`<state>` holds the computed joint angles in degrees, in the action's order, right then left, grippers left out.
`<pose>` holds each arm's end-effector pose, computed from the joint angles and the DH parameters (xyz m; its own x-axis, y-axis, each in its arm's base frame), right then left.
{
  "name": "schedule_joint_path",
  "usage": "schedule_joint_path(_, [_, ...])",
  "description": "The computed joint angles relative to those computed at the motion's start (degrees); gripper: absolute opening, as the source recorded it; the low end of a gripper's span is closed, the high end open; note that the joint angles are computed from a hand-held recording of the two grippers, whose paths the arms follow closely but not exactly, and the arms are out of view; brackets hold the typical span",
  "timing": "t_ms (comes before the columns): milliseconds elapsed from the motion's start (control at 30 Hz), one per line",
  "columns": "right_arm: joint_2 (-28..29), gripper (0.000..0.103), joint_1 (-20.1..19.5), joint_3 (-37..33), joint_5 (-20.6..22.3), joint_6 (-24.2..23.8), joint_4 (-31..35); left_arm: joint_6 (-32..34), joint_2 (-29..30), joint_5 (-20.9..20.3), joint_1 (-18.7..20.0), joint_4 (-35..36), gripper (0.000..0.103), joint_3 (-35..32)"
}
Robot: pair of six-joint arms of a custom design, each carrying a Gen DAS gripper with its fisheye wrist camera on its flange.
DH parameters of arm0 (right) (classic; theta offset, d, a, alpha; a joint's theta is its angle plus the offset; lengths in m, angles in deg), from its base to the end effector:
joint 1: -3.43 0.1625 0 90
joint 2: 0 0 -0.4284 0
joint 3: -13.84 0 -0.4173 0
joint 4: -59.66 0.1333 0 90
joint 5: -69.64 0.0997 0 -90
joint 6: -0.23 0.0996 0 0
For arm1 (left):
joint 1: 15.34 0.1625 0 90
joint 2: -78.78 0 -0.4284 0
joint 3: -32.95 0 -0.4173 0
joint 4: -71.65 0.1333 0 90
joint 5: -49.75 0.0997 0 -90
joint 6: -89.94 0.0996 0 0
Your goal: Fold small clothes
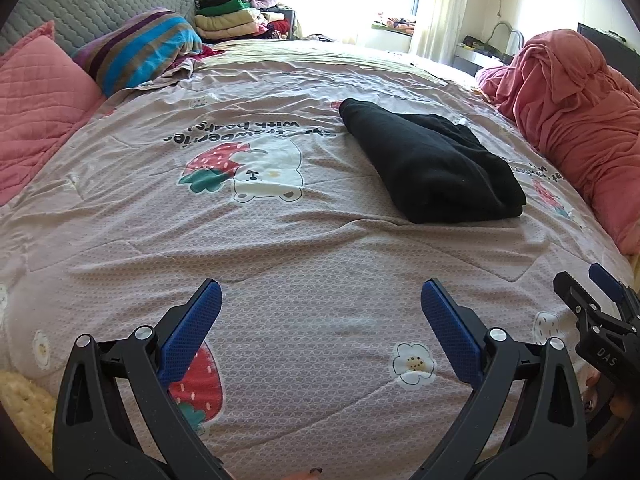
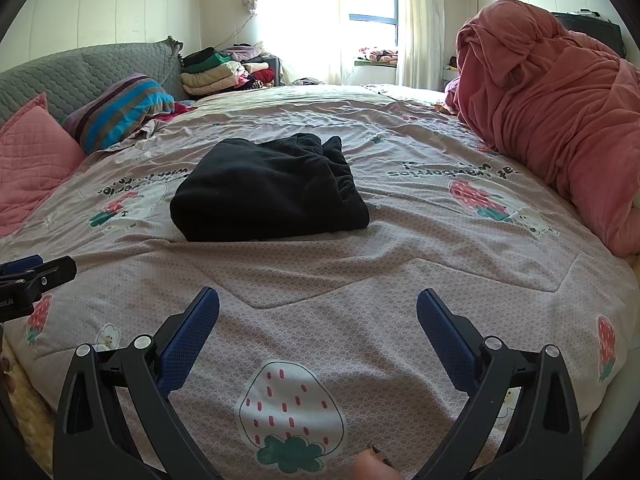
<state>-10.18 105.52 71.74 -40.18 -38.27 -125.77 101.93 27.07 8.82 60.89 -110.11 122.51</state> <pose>0.2730 -0.7993 -0.0598 -0.6733 -0.3719 0.6391 -0.7156 0.5449 -0.4369 0.0344 -0.7358 0.2848 -0.7354 -0.3086 -0.6032 0.2995 0.6504 -0.6980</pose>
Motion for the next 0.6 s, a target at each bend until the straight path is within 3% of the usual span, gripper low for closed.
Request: schedule_joint_path(600, [-0.05, 0.098, 0.12, 0.08, -0.39, 0.40, 0.38, -0.21, 0.40, 1.13, -0.07, 0.83, 0.094, -0.34])
